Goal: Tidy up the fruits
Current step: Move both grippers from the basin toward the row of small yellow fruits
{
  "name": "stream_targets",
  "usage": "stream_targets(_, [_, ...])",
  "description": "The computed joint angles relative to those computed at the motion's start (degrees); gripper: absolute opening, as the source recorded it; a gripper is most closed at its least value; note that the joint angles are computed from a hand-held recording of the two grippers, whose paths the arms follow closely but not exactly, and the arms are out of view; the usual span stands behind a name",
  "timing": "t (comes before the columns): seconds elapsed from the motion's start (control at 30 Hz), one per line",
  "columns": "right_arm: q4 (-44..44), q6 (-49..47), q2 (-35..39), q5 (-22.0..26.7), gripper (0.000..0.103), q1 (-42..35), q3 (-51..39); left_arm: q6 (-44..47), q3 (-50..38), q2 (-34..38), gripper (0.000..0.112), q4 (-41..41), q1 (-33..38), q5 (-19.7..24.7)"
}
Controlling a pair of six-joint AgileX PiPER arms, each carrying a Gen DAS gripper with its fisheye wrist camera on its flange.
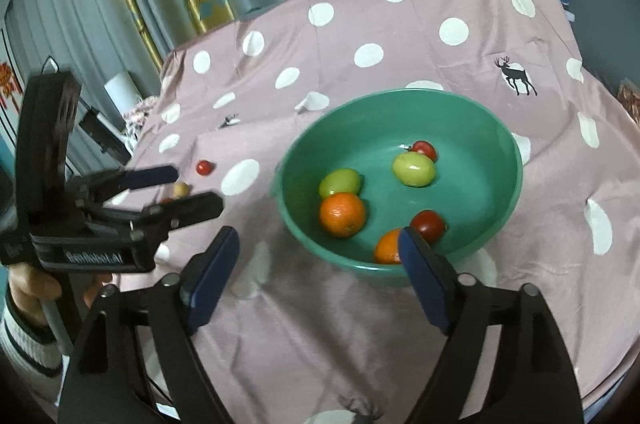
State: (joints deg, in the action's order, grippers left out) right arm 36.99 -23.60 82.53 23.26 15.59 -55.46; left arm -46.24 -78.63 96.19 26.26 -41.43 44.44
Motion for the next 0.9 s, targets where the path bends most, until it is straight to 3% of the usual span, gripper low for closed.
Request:
stream_targets(0.13, [4.7,-2.0,-0.8,1.0,0.085,0.7,0.7,-5.7,6.6,-4.1,0.092,3.5,-0.8,1.2])
stream_targets(0.47, [-3.9,7.5,-1.5,0.7,0.088,6.3,0.1,-10.2,18.4,-13.8,0.098,2.0,-0.3,-1.2])
stream_targets(0.67, [-9.6,12.7,-1.0,1.3,0.088,9.6,-0.8,-5.0,31.9,-28.0,0.098,-8.8,7.8,-13.2])
stream_targets(0.8, [-10.2,13.6,0.3,1.4,0.088,11.3,-1.9,-13.9,39.6,-40.2,0.102,-3.0,11.9,-18.4])
stream_targets(0.9, [-9.9,13.6,1.8,1.4,0.088,12.5,-3.0,-14.1,42.8,-45.9,0.102,-3.2,15.3,-21.6])
